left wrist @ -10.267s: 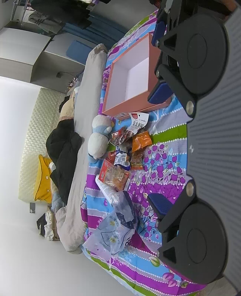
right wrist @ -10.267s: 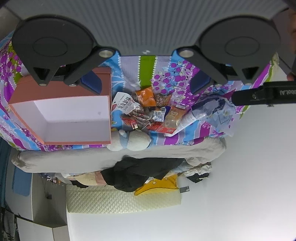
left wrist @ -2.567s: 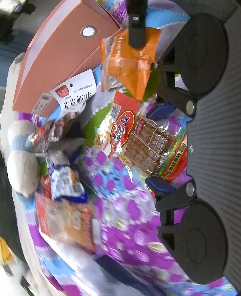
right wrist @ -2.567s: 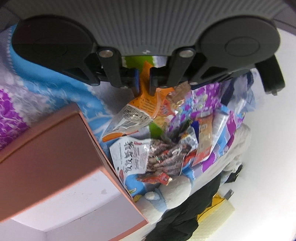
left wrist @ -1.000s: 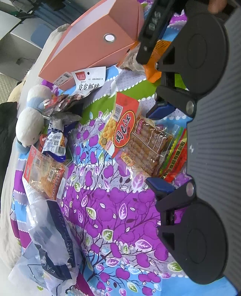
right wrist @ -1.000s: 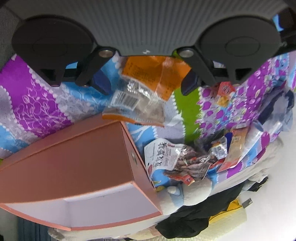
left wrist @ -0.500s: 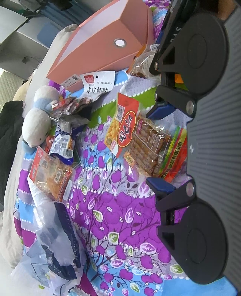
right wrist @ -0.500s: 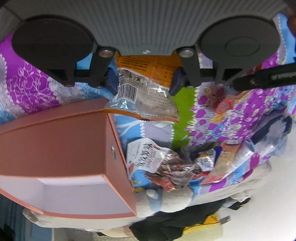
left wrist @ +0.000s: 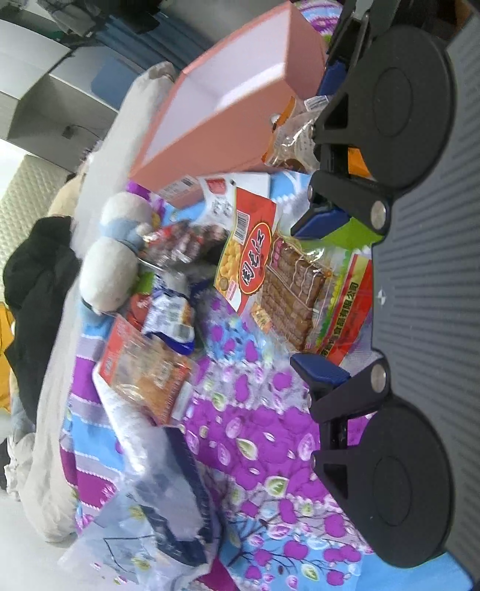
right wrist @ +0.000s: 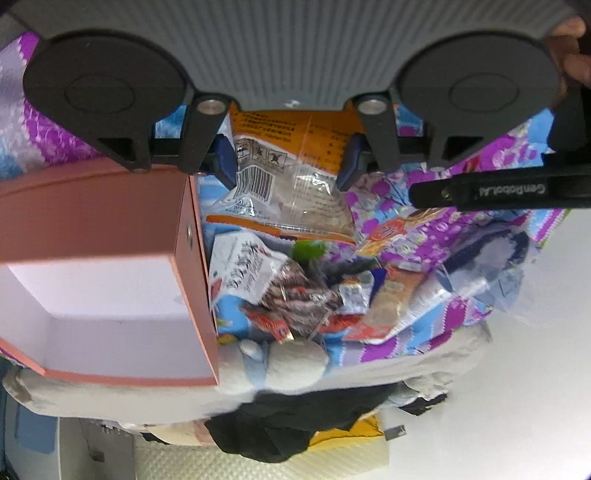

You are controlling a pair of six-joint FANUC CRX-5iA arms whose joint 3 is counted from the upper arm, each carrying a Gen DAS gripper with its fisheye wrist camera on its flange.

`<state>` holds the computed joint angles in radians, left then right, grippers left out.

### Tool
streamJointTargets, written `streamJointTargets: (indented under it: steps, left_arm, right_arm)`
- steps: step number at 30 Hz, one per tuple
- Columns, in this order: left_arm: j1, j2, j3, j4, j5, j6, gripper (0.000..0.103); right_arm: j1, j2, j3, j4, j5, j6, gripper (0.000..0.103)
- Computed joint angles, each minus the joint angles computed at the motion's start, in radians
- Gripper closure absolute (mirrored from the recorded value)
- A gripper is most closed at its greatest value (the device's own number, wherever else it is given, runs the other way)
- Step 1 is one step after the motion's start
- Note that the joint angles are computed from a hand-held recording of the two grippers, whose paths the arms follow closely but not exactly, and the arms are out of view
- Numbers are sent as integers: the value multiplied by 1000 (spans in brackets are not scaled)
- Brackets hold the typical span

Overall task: Organize snacks
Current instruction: 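Lift both held packages and carry them over the pink box, then open both tools to drop the packages into the pink box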

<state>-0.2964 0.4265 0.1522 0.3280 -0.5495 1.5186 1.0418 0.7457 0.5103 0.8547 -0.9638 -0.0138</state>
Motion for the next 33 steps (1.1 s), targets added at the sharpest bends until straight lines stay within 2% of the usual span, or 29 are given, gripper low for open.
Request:
streamJointTargets:
  steps: [5,18,27,33]
  left_arm:
    - [-9,1,38,23,5,-18,31]
    - [-53,59,231,44,10,-51,31]
    - [-101,164,446,56,-31,-59,31]
    - [-145,268,630,39,-98,-45,31]
  right_arm:
    - [-11,-32,-18,50,16,8,44]
    - [-60,-93,-65,221,5,-22,44]
    - [-104,-155,-129,317,-30,-53,44]
    - [-133,-202,-198,337,-68,-81,44]
